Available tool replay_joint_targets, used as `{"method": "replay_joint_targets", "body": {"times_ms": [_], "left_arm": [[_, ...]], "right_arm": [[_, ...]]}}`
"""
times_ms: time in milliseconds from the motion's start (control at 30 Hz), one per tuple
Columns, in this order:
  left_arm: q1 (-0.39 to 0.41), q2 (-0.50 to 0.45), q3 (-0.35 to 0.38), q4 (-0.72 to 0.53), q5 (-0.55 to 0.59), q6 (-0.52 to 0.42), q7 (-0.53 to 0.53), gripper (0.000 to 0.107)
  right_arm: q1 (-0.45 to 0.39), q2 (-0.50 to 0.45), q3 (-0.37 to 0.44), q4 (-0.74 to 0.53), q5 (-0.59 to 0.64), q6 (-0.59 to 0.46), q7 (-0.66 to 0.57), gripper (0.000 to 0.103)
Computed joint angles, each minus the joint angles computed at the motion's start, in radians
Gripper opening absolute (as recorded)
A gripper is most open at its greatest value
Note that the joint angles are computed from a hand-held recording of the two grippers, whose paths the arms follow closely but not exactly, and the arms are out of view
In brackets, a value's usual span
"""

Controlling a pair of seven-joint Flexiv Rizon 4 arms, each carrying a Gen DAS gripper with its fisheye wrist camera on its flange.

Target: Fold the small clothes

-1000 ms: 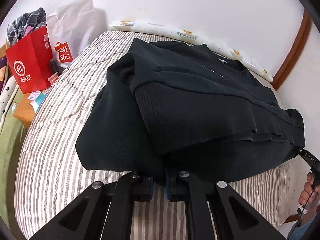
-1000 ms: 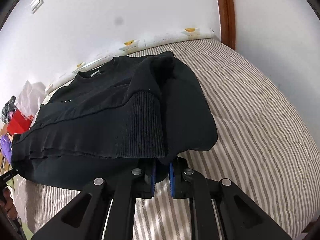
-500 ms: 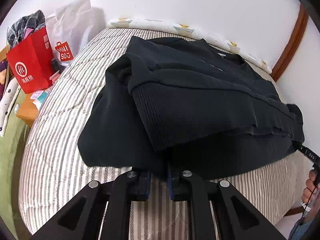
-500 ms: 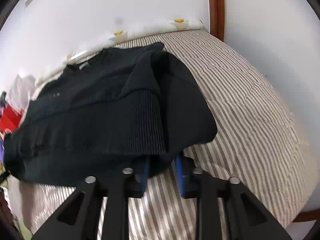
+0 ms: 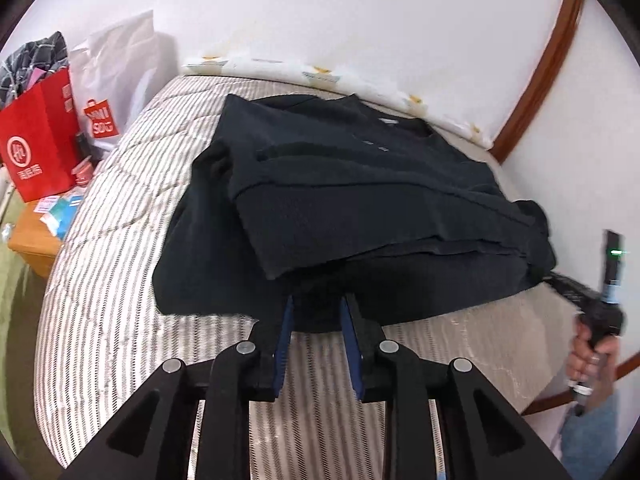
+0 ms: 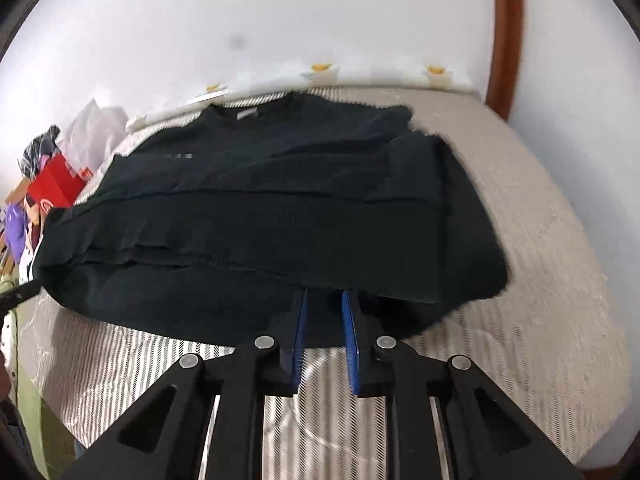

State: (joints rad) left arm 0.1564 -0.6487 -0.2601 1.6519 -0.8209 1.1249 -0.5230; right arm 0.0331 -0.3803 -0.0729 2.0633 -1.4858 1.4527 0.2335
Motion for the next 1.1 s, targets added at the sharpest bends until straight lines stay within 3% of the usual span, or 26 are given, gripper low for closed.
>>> {"method": "replay_joint_targets", "body": {"times_ms": [67, 200, 367, 467, 800, 1100], "left_arm": [[0.006, 0.0, -0.007, -0.002, -0.004, -0.015, 0.008, 0.024], [-0.006, -0.025, 0.003, -0.036, 0.014, -0.064, -0.008, 0.025], [-0.058, -0.097, 0.063, -0.141, 0.126, -0.121, -0.133, 0.025], [-0.088, -0.141, 0.091, -0.201, 0.201, -0.109, -0.202, 0.025], [-0.07, -0.181, 0.036, -0.291, 0.256, -0.055, -0.227, 0.025], [-0.091, -0.275, 0.047, -0.491, 0.291, -0.109, -0.307, 0.025]], "right_arm": [[0.011, -0.033, 0.005, -0.014, 0.08, -0.008, -0.063, 0.016], [0.041, -0.057, -0.036, -0.025, 0.094, 0.022, -0.061, 0.016], [0.062, -0.063, -0.058, -0.029, 0.119, 0.029, -0.094, 0.016], [0.07, -0.068, -0.073, -0.038, 0.126, 0.04, -0.085, 0.016], [0.093, -0.084, -0.096, -0.118, 0.127, -0.023, -0.094, 0.016], [0.092, -0.17, -0.121, -0.24, 0.296, 0.018, -0.212, 0.016]]}}
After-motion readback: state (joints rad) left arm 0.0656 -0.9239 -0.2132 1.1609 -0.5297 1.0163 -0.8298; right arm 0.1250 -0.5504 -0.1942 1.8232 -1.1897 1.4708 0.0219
